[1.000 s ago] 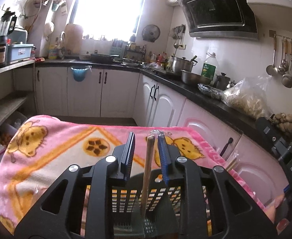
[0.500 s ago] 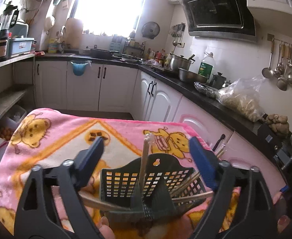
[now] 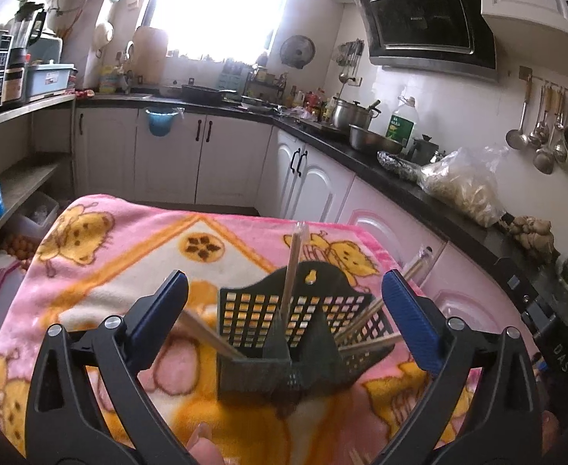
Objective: Organize utensils
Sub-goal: 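Withdraw both open tools from the caddy toward the remaining chopsticks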
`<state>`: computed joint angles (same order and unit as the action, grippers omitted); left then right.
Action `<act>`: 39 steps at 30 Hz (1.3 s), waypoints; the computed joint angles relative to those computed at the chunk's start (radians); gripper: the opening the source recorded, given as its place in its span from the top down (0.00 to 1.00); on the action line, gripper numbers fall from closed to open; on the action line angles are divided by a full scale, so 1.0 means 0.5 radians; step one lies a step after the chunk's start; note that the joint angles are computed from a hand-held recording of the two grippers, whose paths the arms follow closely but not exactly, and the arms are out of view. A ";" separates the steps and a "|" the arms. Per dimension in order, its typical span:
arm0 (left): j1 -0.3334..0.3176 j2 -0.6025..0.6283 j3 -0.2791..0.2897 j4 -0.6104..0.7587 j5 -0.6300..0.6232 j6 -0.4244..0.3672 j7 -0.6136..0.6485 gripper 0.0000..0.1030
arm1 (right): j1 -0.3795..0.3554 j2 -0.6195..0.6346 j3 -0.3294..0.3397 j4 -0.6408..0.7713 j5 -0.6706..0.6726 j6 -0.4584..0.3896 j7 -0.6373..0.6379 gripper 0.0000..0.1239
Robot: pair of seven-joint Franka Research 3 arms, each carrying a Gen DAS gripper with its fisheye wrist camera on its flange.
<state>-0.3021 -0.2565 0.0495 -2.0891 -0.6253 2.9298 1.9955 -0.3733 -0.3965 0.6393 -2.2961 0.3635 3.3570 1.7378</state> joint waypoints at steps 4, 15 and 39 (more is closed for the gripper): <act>0.022 -0.093 -0.004 -0.102 0.058 -0.046 -0.045 0.11 | 0.146 -0.059 -0.121 -0.074 -0.025 -0.059 0.005 0.56; -0.050 -0.332 0.083 -0.353 0.167 -0.143 -0.082 0.11 | 0.513 -0.213 -0.402 -0.272 -0.194 -0.211 0.085 0.56; -0.039 -0.618 0.193 -0.684 0.414 -0.275 -0.297 0.11 | 0.959 -0.419 -0.713 -0.482 -0.447 -0.596 0.193 0.70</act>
